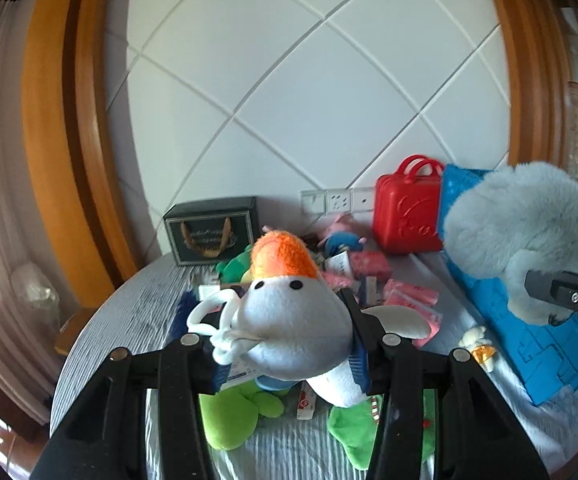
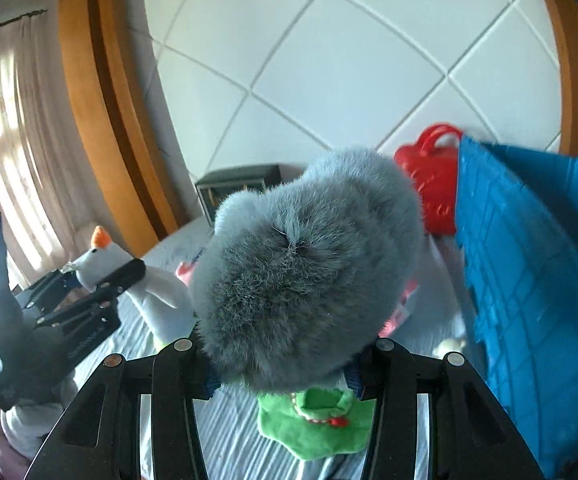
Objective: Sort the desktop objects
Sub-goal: 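Lift the duck plush with the left tool while the right tool carries the grey plush to the bin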
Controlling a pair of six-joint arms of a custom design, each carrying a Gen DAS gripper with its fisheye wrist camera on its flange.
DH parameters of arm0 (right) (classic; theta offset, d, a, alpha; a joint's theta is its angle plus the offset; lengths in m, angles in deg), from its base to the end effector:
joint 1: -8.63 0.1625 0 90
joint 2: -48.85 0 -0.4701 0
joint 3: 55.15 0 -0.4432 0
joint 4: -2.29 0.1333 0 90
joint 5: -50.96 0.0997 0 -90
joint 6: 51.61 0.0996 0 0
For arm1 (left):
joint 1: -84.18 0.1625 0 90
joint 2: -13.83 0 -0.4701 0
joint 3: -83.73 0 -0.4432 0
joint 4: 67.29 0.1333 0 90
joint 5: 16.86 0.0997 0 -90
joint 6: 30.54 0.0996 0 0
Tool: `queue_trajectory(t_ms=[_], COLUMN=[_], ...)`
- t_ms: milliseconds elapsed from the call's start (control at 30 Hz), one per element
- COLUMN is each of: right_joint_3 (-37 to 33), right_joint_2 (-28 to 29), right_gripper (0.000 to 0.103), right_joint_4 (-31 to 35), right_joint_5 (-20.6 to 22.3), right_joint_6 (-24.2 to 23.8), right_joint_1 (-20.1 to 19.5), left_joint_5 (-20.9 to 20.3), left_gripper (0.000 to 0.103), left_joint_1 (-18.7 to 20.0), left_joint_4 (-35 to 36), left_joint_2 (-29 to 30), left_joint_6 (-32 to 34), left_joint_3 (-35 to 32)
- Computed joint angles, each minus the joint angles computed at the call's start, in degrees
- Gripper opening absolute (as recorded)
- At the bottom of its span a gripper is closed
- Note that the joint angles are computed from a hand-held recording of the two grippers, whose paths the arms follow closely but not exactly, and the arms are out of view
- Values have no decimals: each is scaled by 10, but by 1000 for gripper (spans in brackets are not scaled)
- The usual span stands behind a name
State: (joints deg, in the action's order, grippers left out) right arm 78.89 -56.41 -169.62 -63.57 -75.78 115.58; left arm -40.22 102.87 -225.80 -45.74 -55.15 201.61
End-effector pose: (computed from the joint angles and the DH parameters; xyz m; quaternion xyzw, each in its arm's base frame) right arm 0.2037 -0.3530 0.4280 0.2180 -0.8517 0.4242 0.2171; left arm -0.4736 -0.3975 0.1695 0.2851 0.7835 -0.4561 0.3112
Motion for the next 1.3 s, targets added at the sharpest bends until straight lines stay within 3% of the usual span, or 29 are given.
queue_trajectory(t_ms=[200, 400, 567, 667, 800, 967, 1000, 1100, 1167, 1267, 1300], right_joint_3=[22, 30, 26, 18, 0, -61, -82, -145, -185, -255, -284], right_joint_2=[-10, -37, -74, -111, -176, -238, -250, -240, -225, -181, -158], right_gripper=[46, 46, 46, 46, 46, 46, 46, 46, 46, 46, 46], right_joint_4=[-70, -109, -125, -109, -62, 50, 85, 147, 185, 244, 264], right_joint_5=[-92, -166, -190, -172, -96, 89, 141, 225, 269, 299, 286], right_joint_6=[7, 4, -25, -45, -84, -143, -158, -203, -228, -251, -256], right_joint_1=[59, 87, 84, 55, -34, -239, -295, -394, -450, -501, -503], left_joint_5=[-57, -95, -101, -105, -101, -85, -80, -80, -112, -143, -147], left_gripper=[46, 46, 46, 46, 46, 46, 46, 46, 46, 46, 46], left_joint_1=[-6, -22, -36, -45, -61, -83, -86, -86, -79, -72, -69], left_joint_4=[-105, -147, -177, -192, -198, -141, -118, -8, 93, 208, 257], left_joint_2=[19, 48, 87, 127, 193, 292, 321, 384, 419, 475, 501], left_joint_6=[93, 150, 180, 190, 190, 174, 168, 118, 71, 33, 22], left_joint_3=[-1, -24, -57, -97, -169, -304, -348, -464, -547, -664, -713])
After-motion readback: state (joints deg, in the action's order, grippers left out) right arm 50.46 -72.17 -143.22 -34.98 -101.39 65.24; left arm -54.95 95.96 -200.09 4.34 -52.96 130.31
